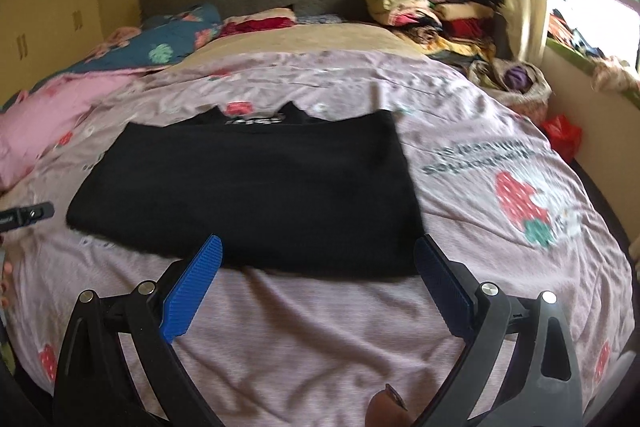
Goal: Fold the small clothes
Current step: 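Open both grippers and withdraw from the folded black sweatshirt, then move the right gripper to the bundle edge and grasp it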
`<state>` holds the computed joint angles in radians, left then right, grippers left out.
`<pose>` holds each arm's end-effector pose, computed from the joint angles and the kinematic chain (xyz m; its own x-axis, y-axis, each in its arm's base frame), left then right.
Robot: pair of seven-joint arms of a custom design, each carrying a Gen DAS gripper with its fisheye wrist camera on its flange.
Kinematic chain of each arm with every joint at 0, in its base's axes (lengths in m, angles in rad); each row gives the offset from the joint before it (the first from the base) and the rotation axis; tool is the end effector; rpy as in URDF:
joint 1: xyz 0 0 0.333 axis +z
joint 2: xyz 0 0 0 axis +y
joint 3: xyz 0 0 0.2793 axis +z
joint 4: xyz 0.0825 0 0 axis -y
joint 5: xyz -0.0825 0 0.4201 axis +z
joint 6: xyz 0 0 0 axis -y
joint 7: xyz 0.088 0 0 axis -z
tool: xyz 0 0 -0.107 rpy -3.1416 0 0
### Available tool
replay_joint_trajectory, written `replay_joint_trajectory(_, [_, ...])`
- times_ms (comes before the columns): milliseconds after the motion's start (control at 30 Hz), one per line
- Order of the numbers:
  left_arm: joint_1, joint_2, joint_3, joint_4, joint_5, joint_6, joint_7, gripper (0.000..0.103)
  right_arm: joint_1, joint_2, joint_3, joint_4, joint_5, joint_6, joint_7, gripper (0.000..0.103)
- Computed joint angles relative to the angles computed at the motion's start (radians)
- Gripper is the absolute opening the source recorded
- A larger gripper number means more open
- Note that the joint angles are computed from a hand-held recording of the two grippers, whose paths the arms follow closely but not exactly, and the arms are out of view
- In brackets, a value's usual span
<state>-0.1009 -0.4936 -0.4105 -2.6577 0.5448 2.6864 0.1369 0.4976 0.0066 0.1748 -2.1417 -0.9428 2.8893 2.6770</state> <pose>0.4027 -0.2317 0.3785 0.3959 -0.8990 0.1875 -0.6748 -0.4232 -0.6046 0.4441 0.4140 0.4119 0.3916 -0.9201 -0.0017 -0.6001 -0.2541 -0.7585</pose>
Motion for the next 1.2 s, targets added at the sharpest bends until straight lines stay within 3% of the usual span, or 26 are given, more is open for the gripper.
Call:
replay_joint_trajectory(267, [0.008, -0.049, 0.013, -0.049, -0.007, -0.016, -0.01, 0.094, 0.061, 0.079, 0.01, 0.089, 0.033, -0.02, -0.121, 0.096])
replay_joint_trajectory(567, [0.038, -0.052, 0.014, -0.052, -0.012, -0.022, 0.001, 0.094, 0.175, 0.219, -0.013, 0.243, 0.121, -0.062, -0.311, 0.096])
replay_joint_trajectory(1000, [0.084, 0.072, 0.015, 0.073, 0.087, -0.028, 0.003, 0.094, 0.302, 0.41, -0.059, 0.46, 0.255, -0.133, -0.568, 0.096])
replay_joint_trajectory(1200, [0.078, 0.167, 0.055, 0.149, 0.133, -0.02, 0.016, 0.094, 0.366, 0.517, -0.098, 0.595, 0.267, -0.195, -0.635, 0.096])
